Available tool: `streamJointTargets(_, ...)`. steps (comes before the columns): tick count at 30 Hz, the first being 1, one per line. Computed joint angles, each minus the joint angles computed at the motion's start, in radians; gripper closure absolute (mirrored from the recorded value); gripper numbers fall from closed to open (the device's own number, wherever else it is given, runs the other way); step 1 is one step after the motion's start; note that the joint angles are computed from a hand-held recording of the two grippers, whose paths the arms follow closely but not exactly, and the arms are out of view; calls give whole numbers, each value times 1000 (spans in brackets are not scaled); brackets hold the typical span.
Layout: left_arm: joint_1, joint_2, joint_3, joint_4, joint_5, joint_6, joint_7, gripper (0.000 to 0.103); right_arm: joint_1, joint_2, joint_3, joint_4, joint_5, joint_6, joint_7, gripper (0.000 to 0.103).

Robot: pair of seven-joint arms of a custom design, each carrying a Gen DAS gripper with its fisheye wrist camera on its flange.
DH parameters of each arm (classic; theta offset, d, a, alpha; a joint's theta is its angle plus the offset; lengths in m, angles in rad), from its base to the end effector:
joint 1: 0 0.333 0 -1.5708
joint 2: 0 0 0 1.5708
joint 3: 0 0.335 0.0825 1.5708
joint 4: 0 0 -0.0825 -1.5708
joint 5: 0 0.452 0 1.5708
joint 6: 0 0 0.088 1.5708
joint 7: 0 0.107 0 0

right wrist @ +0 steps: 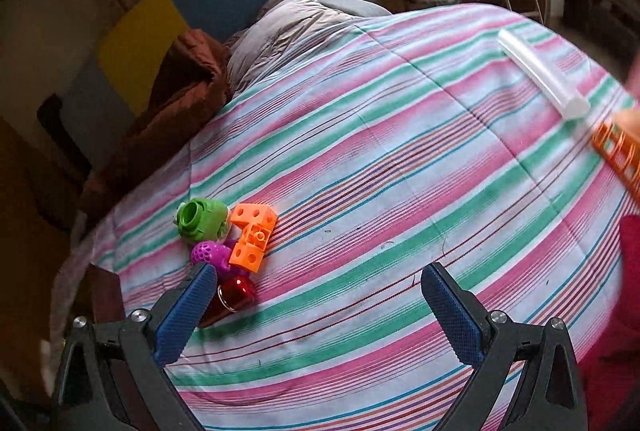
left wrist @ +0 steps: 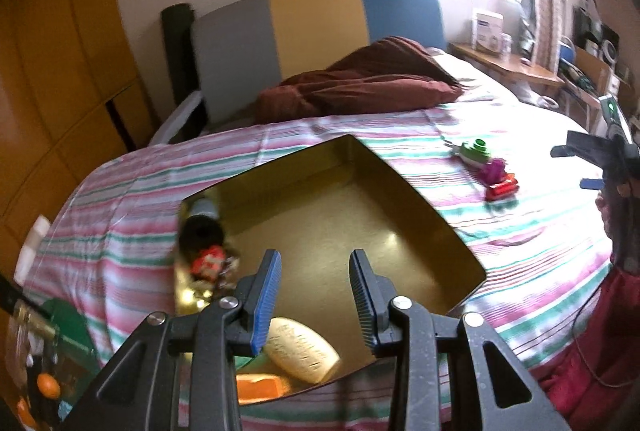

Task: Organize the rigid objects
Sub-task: 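Move the open right tool back to the toy pile, then grasp the red cylinder from the pile with the left tool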

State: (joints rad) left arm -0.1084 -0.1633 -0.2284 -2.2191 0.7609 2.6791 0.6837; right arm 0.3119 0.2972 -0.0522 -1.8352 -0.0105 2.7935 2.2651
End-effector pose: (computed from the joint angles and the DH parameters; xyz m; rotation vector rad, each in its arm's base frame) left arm 0.5540 -0.2210 0.4928 -1.6719 1.7490 -0.5936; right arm 0.7129 0.1932 0.4281 -1.3635 2.0986 -0.2864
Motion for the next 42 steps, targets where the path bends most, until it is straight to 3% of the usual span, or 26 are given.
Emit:
streamJointTargets(10, -61, 136, -1, 135, -45, -1, 102, 68, -106, -2, 102, -24, 322, 34, -135, 0)
streamJointTargets(16, -100, 216, 8, 212, -118, -4, 189, 68, -133, 3, 135, -24, 480, 43, -234, 0)
streamJointTargets(19, -116, 263, 8, 258, -182, -13, 248, 68, -128, 0, 129, -27, 510, 50, -246, 0)
streamJointTargets(27, -100, 450, -44, 456, -579, -58, 540, 68, -134, -7, 136, -36, 573, 74, -279, 0)
streamJointTargets(31, -121, 549, -45, 575, -636, -97, 579, 68, -153, -4, 162, -29, 644, 74, -342, 0)
streamJointTargets(35, -117, 669, -81, 728, -724, -179, 680, 58, -157, 1, 169, -19, 683, 62, -387, 0)
streamJointTargets(37, -143, 718, -63, 792, -720, -199, 666, 43, -161, 4, 175, -13, 708, 54, -415, 0)
streamJointTargets(38, -161, 740, -48, 821, -703, -201, 654, 40, -162, 6, 177, -10, 717, 52, -425, 0)
streamJointTargets(42, -200, 837, -33, 960, -655, -268, 709, 39, -164, 9, 180, -4, 750, 41, -464, 0)
